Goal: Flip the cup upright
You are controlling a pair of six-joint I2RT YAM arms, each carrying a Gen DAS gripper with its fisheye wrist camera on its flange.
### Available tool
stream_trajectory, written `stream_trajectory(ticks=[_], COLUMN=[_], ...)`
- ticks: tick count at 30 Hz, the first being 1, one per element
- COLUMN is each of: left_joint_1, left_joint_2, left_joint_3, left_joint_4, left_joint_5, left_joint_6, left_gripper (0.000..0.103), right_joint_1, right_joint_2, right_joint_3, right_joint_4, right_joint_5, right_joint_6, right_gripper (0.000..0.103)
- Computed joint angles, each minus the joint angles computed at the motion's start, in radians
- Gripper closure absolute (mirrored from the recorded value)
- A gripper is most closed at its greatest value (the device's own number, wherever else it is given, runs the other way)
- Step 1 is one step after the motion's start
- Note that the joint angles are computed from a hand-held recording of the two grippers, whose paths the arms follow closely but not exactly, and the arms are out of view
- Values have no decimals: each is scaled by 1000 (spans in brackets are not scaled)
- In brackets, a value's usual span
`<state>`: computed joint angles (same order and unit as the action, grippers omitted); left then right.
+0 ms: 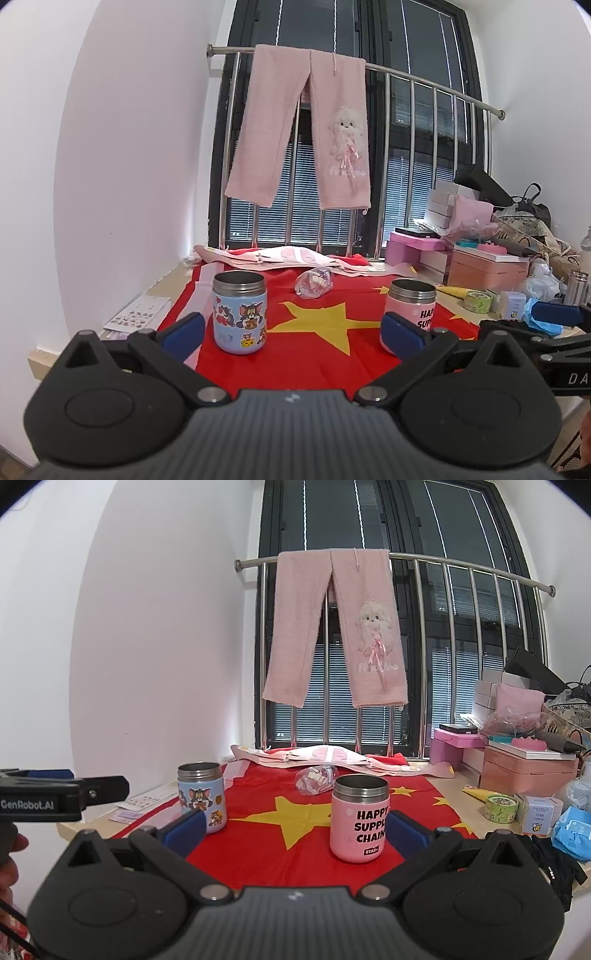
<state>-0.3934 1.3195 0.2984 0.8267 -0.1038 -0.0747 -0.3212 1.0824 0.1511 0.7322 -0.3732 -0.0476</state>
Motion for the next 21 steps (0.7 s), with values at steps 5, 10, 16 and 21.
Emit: stream_trajectory(ticks=[5,10,16,21], left_joint_1=[0,-1,-1,1], left_joint_2=[0,1,0,-3], left_joint_3=[-1,-1,-2,1], left_joint_4=[2,3,6,-1], left_joint_5=[1,-1,-1,1], left_joint_6=[1,1,1,1], left_gripper=[0,0,0,0], right_joint_1=[2,5,5,6], right_joint_2=[2,5,7,8], right_joint_3=[0,-1,0,0], right_joint_4=[2,7,7,8], right_joint_5=[2,5,5,6], right_joint_6=[1,2,2,2], right_gripper=[0,0,0,0])
